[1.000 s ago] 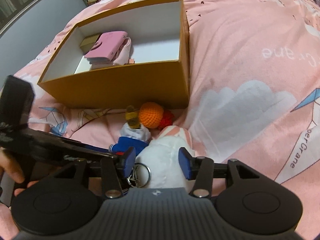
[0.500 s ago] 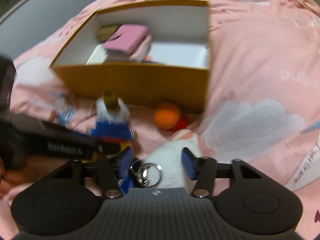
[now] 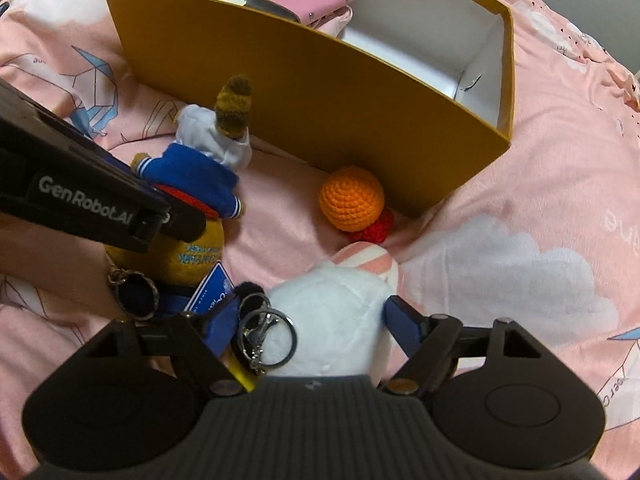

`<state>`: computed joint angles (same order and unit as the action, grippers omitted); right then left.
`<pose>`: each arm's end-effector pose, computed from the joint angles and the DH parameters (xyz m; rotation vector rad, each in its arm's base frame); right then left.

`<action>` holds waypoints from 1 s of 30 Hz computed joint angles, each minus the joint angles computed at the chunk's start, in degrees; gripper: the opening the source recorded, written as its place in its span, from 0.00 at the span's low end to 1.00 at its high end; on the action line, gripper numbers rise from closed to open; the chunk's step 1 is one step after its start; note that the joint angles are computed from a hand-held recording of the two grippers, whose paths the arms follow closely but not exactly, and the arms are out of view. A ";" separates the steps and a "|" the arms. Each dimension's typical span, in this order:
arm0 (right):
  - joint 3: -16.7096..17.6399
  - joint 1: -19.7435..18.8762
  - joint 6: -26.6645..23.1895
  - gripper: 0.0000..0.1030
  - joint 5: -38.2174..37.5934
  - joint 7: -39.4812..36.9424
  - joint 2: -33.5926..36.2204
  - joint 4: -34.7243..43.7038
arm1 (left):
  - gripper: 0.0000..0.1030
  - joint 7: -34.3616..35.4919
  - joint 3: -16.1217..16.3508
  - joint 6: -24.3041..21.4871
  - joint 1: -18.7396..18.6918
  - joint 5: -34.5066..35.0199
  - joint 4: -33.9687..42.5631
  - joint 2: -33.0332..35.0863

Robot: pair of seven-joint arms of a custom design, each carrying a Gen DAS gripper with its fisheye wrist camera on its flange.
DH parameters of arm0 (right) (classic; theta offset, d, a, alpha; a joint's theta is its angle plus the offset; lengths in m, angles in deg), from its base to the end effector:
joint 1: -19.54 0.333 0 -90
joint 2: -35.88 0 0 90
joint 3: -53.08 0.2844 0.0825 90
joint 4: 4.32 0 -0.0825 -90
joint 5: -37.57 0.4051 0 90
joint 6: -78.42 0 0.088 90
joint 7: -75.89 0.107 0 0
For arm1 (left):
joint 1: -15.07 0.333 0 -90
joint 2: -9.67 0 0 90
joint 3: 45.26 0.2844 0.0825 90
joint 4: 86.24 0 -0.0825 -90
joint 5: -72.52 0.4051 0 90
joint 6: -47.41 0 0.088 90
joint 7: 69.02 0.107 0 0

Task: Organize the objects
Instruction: 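Grasp the sailor-suit plush with the left gripper while the right grasps the white plush, then lift both plush toys toward the orange box with both grippers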

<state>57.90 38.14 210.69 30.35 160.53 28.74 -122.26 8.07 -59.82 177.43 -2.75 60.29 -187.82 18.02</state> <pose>0.5287 0.2277 0.4913 -2.5218 1.3776 -0.4587 0.5504 -0.3473 0.4753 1.8771 -2.3487 0.6255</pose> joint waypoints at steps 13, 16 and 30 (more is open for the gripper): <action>-1.28 -0.55 -0.58 0.64 3.72 -3.10 -2.21 -1.37 | 0.43 2.79 -0.28 1.85 -0.12 -0.74 -1.17 -0.71; -1.86 -0.77 -0.15 0.55 6.08 -4.23 -3.72 -1.91 | 0.43 4.16 -0.47 2.81 -0.21 -1.19 -1.77 -1.36; -1.44 -0.76 -4.45 0.53 12.28 -4.33 -2.37 1.72 | 0.42 3.97 -0.12 2.44 0.50 -3.38 -2.45 -1.83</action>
